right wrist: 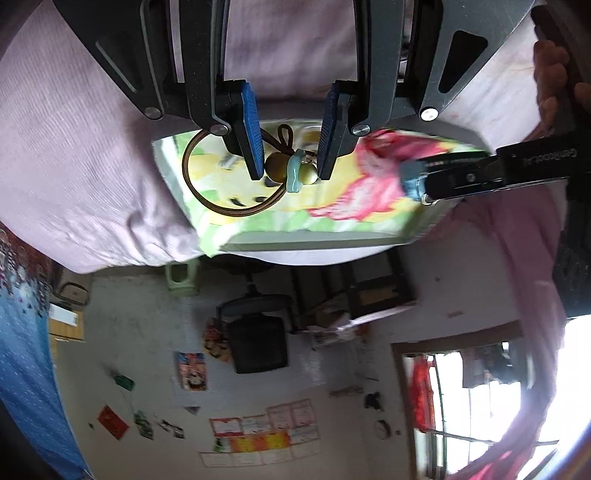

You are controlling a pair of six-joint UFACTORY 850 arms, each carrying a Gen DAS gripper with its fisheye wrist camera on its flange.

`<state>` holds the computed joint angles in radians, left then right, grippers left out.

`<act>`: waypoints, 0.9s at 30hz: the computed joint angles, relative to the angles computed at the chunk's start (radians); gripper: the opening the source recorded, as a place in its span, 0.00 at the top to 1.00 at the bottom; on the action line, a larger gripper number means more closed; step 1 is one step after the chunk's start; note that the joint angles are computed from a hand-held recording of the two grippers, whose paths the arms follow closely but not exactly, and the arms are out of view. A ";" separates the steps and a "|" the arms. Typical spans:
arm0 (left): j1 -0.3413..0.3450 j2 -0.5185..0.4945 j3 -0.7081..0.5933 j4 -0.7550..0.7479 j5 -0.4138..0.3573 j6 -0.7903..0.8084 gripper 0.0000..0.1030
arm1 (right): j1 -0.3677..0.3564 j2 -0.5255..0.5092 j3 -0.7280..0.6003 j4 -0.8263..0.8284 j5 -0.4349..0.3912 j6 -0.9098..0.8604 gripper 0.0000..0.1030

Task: Organize jewelry
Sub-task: 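Carry the rings with the left tool over the box while the right tool carries the keychain there, then open both tools to release the rings and pacifier keychain into the box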

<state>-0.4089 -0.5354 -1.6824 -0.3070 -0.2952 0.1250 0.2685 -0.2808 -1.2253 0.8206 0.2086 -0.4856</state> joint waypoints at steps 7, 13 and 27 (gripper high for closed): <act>-0.013 -0.075 -0.088 0.230 -0.100 -0.230 0.74 | -0.007 -0.074 -0.068 0.375 -0.044 -0.356 0.75; -0.002 -0.105 -0.121 0.205 -0.156 -0.244 0.74 | -0.010 -0.093 -0.081 0.474 -0.061 -0.436 0.74; 0.020 0.066 0.130 -0.166 0.063 0.081 0.36 | -0.004 -0.029 0.007 -0.056 0.009 0.097 0.60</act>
